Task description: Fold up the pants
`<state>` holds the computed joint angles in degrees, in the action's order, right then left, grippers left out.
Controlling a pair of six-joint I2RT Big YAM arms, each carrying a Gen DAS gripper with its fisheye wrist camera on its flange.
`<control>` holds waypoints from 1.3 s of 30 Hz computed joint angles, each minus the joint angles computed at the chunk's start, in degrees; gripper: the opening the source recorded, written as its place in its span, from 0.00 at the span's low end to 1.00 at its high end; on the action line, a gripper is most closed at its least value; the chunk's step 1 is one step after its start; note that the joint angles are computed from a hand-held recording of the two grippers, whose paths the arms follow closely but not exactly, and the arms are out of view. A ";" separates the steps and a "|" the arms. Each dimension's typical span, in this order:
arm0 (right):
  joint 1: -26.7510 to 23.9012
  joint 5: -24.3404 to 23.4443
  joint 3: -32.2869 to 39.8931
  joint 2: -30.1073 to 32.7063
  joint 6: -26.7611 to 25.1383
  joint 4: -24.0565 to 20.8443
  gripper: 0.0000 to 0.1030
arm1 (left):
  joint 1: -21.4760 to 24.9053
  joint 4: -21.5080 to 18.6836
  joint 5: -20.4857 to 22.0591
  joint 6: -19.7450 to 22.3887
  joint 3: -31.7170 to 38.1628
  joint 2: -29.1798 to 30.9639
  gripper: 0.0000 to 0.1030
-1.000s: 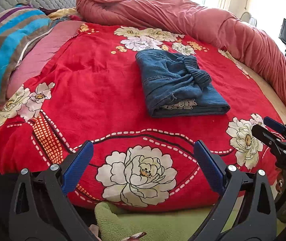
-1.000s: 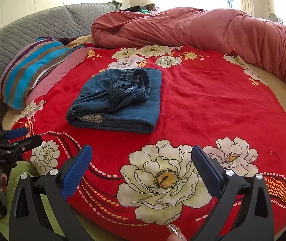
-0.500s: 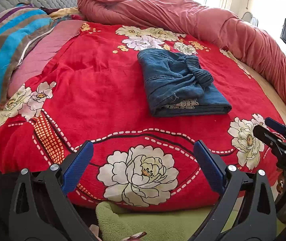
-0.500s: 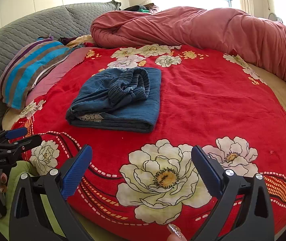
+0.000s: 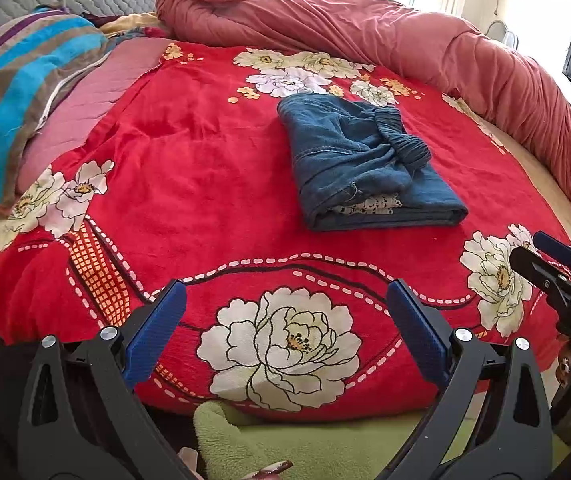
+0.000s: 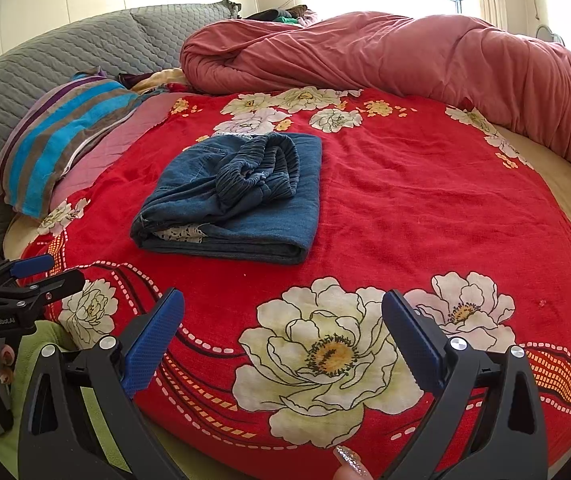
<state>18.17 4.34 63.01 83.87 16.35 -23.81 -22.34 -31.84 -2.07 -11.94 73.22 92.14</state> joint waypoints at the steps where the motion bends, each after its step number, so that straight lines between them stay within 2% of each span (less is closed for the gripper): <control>1: -0.04 -0.05 0.01 0.00 -0.03 0.00 0.96 | -0.03 -0.09 -0.18 -0.01 0.02 0.02 0.91; 17: -0.47 0.02 0.00 0.36 -0.16 0.00 0.96 | -0.18 -0.86 -0.56 -0.22 0.51 0.52 0.91; 26: -1.87 1.22 -0.10 0.36 0.44 -0.62 0.96 | 0.63 -4.33 -3.71 -2.47 2.75 2.53 0.91; 30: -4.43 3.08 -0.33 0.04 0.84 -0.45 0.96 | 3.32 -5.39 -1.44 -4.69 3.92 3.79 0.91; 34: -9.89 6.06 -0.22 0.22 1.77 0.23 0.95 | 6.22 -6.36 -3.66 -5.29 6.89 5.57 0.91; 37: -15.64 7.48 1.37 1.61 2.09 -0.57 0.95 | 9.18 -9.39 -5.28 -5.67 12.47 9.26 0.91; 39: -19.92 9.92 4.07 4.13 0.06 -1.68 0.95 | 11.32 -12.47 -5.65 -5.95 17.99 13.12 0.91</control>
<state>-1.75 14.26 67.08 88.00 16.41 -25.49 -11.02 -44.31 -7.72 -17.89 91.21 105.26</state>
